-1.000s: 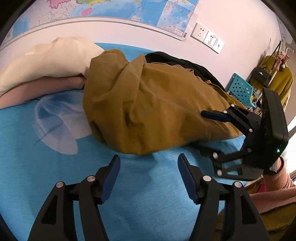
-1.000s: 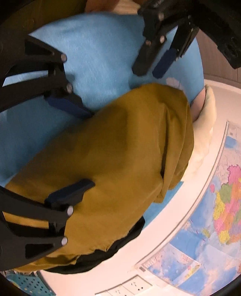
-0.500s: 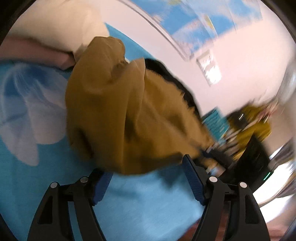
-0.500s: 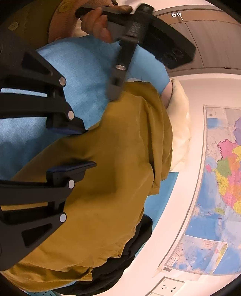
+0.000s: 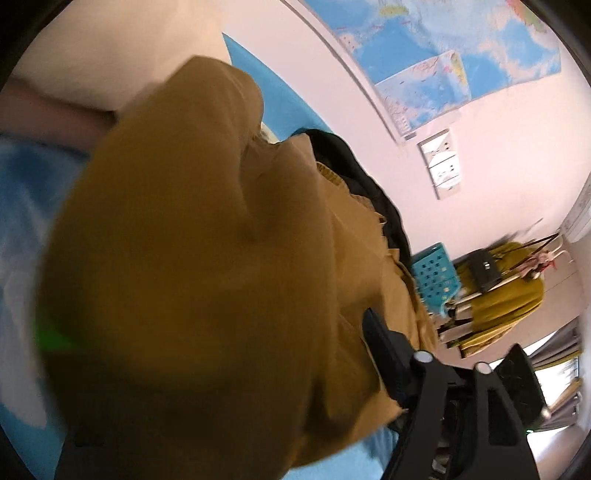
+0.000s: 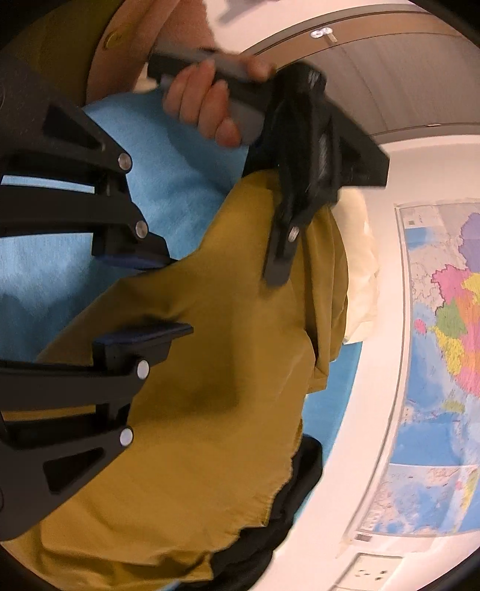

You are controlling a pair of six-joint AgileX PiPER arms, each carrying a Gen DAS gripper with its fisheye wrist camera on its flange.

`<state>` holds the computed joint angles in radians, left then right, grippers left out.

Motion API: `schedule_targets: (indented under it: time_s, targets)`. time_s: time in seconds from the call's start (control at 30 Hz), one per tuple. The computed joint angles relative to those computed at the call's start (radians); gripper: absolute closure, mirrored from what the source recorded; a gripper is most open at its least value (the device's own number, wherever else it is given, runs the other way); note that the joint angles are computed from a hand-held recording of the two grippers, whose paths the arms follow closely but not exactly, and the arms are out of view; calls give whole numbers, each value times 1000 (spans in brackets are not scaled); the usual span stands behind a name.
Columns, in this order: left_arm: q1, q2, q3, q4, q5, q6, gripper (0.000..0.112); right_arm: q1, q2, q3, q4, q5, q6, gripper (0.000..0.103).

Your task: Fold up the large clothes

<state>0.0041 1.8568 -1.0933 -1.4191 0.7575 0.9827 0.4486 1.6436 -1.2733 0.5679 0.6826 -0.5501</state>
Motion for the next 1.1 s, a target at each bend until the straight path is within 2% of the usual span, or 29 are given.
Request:
schedule_targets:
  time_s: [0.03, 0.07, 0.1, 0.2, 0.27, 0.4, 0.5, 0.57, 0.6, 0.67, 0.87, 0.97, 1.1]
  targets:
    - [-11, 14, -26, 41, -20, -48, 58, -18, -10, 9, 35, 14, -18, 68]
    - [-18, 19, -44, 84, -43, -90, 68, -43, -25, 23, 88, 38, -46, 63]
    - [-17, 21, -48, 92, -44, -96, 72, -93, -49, 49, 179, 87, -101, 55]
    - [-16, 21, -45, 97, -46, -93, 79, -232, -144, 153, 333, 187, -181, 48]
    - [-35, 5, -40, 120, -82, -103, 81, -339, -193, 213, 380, 259, -175, 43]
    - [-87, -27, -34, 188, -171, -138, 81, -609, -289, 354, 430, 385, -128, 41]
    - [-97, -30, -38, 202, -185, -145, 81, -738, -309, 405, 426, 408, -68, 36]
    - [-102, -30, -45, 215, -186, -162, 81, -773, -301, 412, 412, 384, -14, 33]
    - [-100, -32, -43, 218, -184, -162, 81, -781, -303, 417, 402, 363, 20, 27]
    - [-106, -32, -53, 242, -187, -191, 80, -786, -300, 428, 399, 329, 53, 26]
    - [-116, -37, -74, 283, -184, -235, 79, -692, -282, 429, 352, 126, 141, 26]
    - [-114, -31, -71, 265, -184, -215, 79, -612, -267, 432, 332, -16, 194, 20]
    - [-83, -35, -23, 199, -177, -107, 79, -562, -271, 445, 283, -123, 262, 20]
